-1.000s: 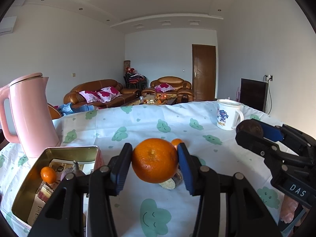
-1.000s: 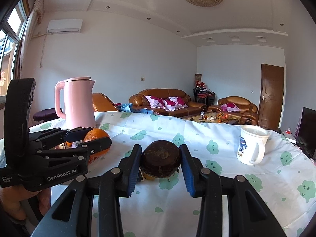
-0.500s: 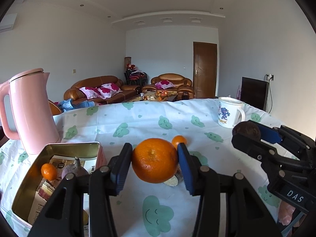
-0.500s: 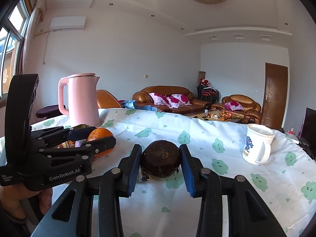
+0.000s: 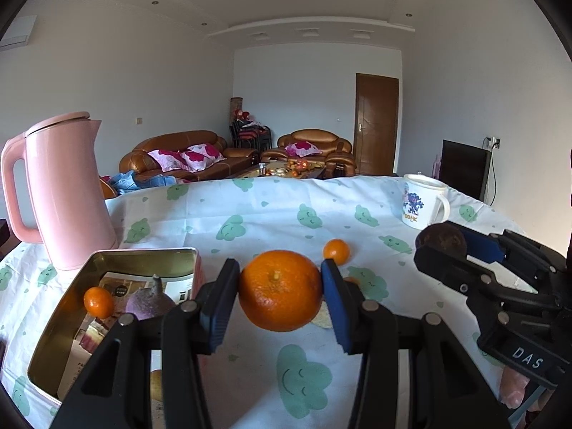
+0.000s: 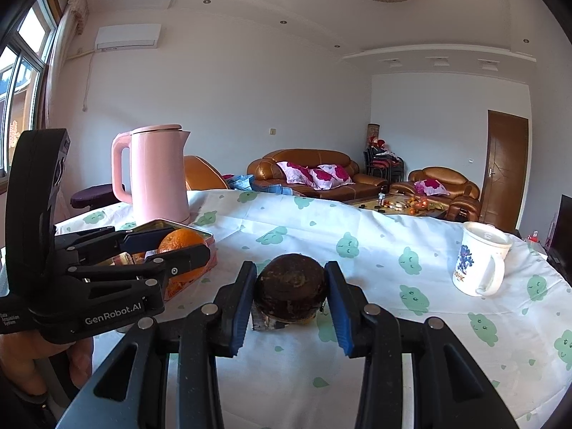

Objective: Organize fruits
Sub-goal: 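Lift the large orange with the left tool while the right tool lifts the dark brown fruit, then carry the orange with the left tool while the right tool carries the brown fruit over the tin box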

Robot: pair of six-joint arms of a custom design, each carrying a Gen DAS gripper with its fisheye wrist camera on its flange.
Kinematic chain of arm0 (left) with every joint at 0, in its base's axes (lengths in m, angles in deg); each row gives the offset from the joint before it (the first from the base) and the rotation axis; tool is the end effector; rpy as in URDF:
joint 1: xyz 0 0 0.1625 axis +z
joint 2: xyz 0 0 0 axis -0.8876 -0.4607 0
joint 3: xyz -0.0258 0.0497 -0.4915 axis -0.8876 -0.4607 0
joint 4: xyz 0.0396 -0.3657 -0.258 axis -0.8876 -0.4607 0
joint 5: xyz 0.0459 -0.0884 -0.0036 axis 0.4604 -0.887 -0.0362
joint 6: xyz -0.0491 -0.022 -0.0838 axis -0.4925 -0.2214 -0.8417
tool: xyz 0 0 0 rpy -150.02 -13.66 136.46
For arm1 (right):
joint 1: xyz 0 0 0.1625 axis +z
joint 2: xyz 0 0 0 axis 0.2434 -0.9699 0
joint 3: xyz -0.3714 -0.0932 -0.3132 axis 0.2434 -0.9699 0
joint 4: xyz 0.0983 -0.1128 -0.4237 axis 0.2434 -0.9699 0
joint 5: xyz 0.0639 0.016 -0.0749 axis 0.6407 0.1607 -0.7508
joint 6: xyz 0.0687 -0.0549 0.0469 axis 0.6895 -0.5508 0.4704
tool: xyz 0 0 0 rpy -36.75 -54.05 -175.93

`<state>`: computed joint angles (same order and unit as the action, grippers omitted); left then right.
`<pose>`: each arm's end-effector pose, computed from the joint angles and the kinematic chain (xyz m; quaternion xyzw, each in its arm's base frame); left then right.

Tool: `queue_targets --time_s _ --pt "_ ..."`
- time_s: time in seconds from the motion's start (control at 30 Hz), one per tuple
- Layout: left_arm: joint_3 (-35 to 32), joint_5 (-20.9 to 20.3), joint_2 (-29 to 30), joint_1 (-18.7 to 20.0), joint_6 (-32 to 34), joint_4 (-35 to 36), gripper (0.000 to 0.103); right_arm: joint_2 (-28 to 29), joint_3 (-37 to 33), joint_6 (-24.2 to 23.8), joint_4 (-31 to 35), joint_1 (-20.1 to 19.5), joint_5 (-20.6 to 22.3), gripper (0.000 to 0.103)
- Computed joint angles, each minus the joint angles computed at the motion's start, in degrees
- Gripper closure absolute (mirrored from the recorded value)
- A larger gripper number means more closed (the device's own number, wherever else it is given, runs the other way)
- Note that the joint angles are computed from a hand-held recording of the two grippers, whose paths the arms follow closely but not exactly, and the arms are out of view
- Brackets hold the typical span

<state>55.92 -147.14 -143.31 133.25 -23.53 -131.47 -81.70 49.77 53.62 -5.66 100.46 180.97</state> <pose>-0.0827 -0.6401 0.2259 0.4937 0.7962 -0.3409 0.0777 0.3037 -0.5152 -0.0034 0.1640 -0.7043 0.5713 0.3881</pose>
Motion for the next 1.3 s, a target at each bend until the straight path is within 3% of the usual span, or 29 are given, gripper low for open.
queue_targets --time_s 1.3 --pt "-7.79 4.23 -1.4 5.22 -2.21 4.61 0.054 7.84 -16.15 3.66 20.53 0.83 -4.58 0.062"
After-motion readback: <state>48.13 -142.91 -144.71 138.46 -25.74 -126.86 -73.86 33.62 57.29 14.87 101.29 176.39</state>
